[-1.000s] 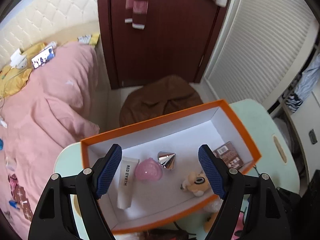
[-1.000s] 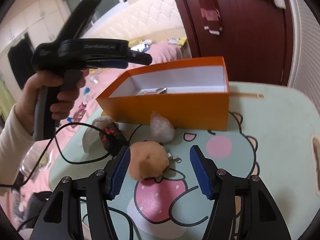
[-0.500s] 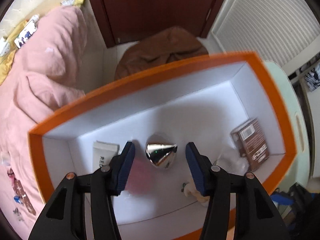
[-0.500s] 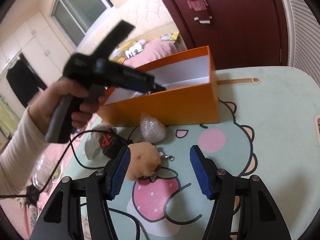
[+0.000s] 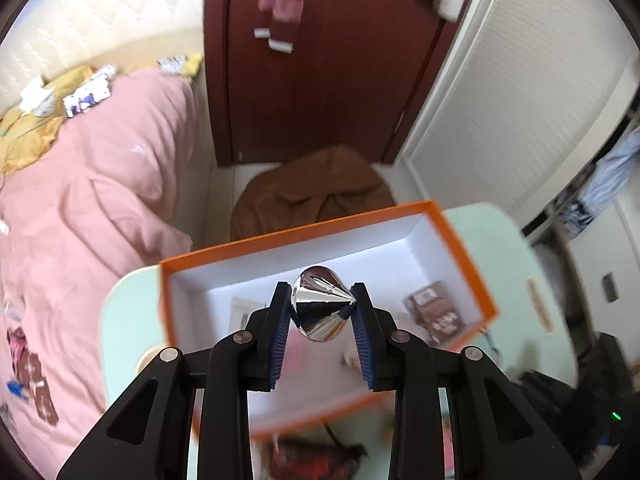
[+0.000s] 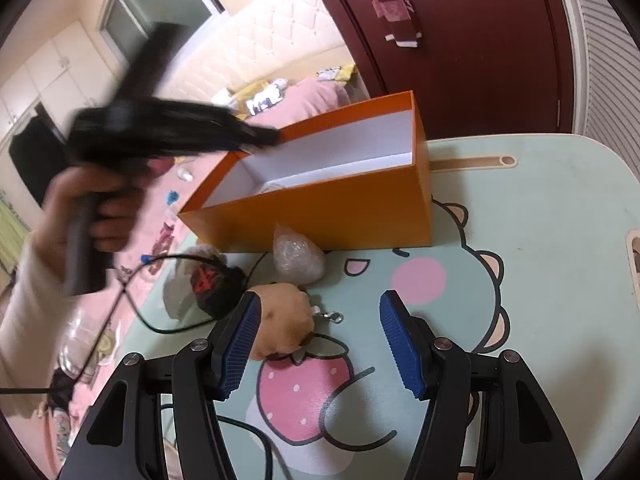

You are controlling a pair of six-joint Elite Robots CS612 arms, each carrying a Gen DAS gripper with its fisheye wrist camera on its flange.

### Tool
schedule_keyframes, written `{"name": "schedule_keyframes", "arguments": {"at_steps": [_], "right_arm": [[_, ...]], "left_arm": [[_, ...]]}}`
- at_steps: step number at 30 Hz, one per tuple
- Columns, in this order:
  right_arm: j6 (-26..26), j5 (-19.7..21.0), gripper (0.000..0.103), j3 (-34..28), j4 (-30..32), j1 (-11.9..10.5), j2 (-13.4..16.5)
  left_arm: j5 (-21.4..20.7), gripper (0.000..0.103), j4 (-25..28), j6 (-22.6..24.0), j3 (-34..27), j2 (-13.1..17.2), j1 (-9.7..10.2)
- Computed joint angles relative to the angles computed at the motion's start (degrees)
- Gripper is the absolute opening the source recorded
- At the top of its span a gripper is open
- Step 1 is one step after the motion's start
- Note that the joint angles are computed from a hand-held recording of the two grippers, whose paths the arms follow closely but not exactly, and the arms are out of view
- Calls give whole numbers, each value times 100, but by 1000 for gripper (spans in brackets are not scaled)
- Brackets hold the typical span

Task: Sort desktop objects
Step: 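Grasp the silver cone in the box with the left tool, then place the silver cone on the table beside the pouch with the left tool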

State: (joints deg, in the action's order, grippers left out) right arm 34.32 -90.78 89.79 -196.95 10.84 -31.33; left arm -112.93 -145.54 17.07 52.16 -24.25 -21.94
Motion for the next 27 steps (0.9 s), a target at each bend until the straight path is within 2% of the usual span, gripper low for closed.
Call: {"name": "schedule_keyframes", "arguments": {"at_steps": [5,6,9,13,18,26,27], "right_arm": [[-63,-248,62,-37,216,51,-14],[-57,-285,62,-44,253,57,-18],[-73,-400,62,-67,342,75,-29],[-110,-615,62,-97,483,108,-58],[-132,-765,62,-107,615,132,-104],[-215,-876,62,-170,754,155,-129],[-224,-885,62,-173,763,156,-134]], "left_arm": [[-165,32,-741,-94,904,-423,122],[-76,32,-1100,-159,1200,-518,131],[144,32,-1720,-218,1648,-623,128],[-1,32,-2125,-657,1972,-613,199],[-26,32,-2000,-821,2114,-576,246],[86,32,-1721,-676,2089,-453,228],[82,32,-1817,-687,2100,-443,224]]}}
